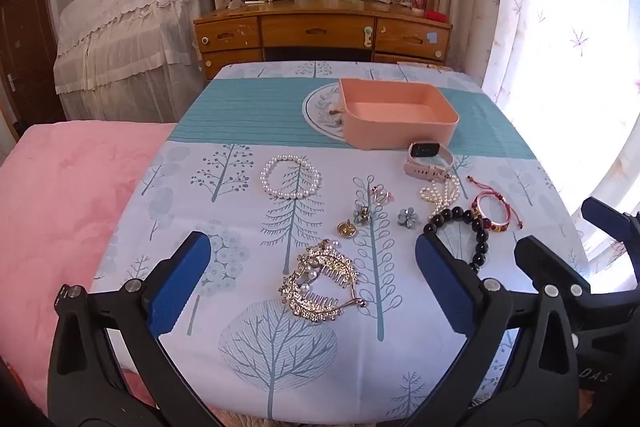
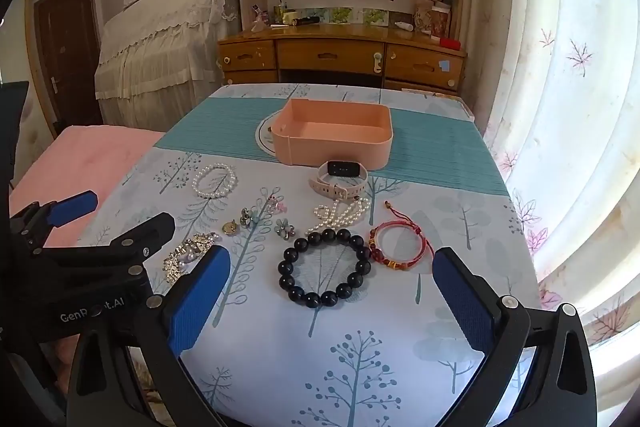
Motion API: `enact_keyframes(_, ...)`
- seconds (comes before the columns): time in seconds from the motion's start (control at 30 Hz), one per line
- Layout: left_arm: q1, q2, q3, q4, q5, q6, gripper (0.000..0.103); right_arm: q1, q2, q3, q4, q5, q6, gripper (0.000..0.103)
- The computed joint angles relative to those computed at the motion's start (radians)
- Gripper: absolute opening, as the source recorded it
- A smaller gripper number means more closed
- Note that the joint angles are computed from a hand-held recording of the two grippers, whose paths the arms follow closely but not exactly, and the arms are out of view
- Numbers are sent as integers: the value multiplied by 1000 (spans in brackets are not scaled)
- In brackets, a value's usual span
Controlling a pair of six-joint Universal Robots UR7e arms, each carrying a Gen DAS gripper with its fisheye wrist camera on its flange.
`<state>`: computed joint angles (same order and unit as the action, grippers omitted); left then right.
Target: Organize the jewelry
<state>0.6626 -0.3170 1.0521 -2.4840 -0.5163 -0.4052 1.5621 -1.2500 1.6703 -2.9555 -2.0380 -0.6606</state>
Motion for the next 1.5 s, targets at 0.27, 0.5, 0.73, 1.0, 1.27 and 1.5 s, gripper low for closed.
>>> enact_keyframes(0.27,-26,26,36,-221,20,110,99,4,-5,11,-43,47,5,103)
enact_keyframes(0.5,-19,-22,70,-209,-1,103,98,7,-23,26,-49,62,6,103)
enact_keyframes(0.73,-22,-24,68,-207,7,107,98,8,-24,27,-47,62,9,103)
enact_keyframes(1.0,-27,-14,59,-231,28,138,98,10,-21,23,-46,58,11,103)
enact_keyframes(1.27,-30,-14,58,-216,43,129,98,7,-20,18,-39,61,14,103)
enact_keyframes(1.5,-30,-18,65,-210,47,122,98,7,-21,17,-33,60,16,103)
